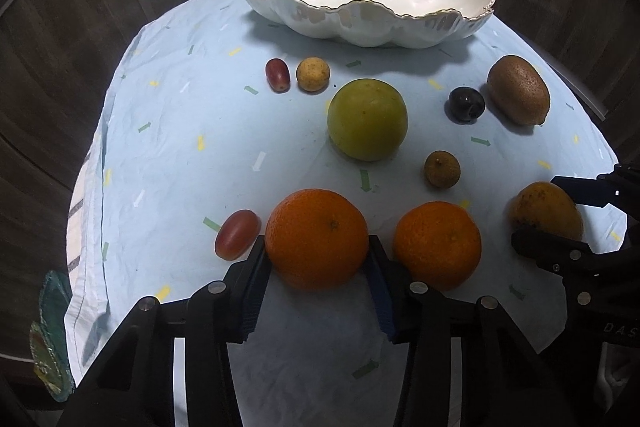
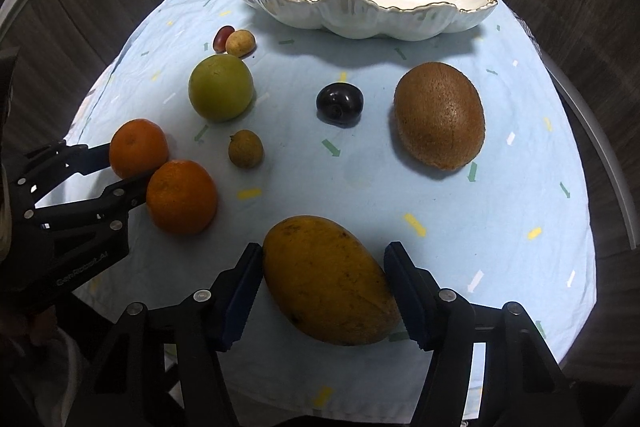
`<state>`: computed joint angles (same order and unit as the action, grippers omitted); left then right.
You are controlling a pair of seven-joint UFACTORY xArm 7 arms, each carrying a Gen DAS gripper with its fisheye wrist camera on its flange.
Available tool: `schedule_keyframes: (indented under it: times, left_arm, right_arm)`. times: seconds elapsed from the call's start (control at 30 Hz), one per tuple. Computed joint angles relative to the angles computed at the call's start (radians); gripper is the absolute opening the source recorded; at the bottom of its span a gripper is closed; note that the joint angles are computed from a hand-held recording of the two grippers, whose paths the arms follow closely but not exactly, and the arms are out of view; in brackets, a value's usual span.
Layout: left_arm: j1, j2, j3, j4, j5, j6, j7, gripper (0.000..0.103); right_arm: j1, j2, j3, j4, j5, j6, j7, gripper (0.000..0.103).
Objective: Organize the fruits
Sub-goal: 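Close the left tool on the mandarin while the right tool grips the mango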
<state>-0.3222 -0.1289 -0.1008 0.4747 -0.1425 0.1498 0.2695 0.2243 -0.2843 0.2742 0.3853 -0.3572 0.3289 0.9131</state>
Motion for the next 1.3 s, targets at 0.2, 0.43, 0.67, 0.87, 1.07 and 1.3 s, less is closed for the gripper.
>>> schedule_keyframes:
  times: [0.2,0.43,0.67,0.87,1.07,1.3]
  left_arm:
    - [0.001,-0.01,0.002,-0.004,0.0,-0.004,-0.002,0.044]
    - [-0.023,-0.05,0.025,-0.027,-0.029,-0.032,0.023,0.044]
    - [-0.009,-0.077,0.024,-0.048,-0.005,-0.061,-0.01,0.044]
    - [-0.007,-0.109,0.024,-0.071,0.035,-0.085,-0.043,0.044]
    - [-0.017,-0.133,0.037,-0.08,0.057,-0.098,-0.063,0.044]
    - [-0.029,-0.156,0.053,-0.076,0.055,-0.09,-0.069,0.043]
  right_arm:
    - [0.002,-0.021,0.0,-0.012,0.011,-0.003,0.004,0.06]
    - [-0.007,-0.057,0.017,-0.023,0.012,0.002,0.024,0.056]
    - [-0.006,-0.079,0.03,-0.022,0.005,0.003,0.023,0.053]
    - [-0.014,-0.106,0.035,-0.029,0.002,-0.012,0.028,0.051]
    - [-0.035,-0.139,0.054,-0.033,-0.004,-0.013,0.039,0.051]
    - [-0.043,-0.16,0.066,-0.026,-0.012,-0.012,0.038,0.05]
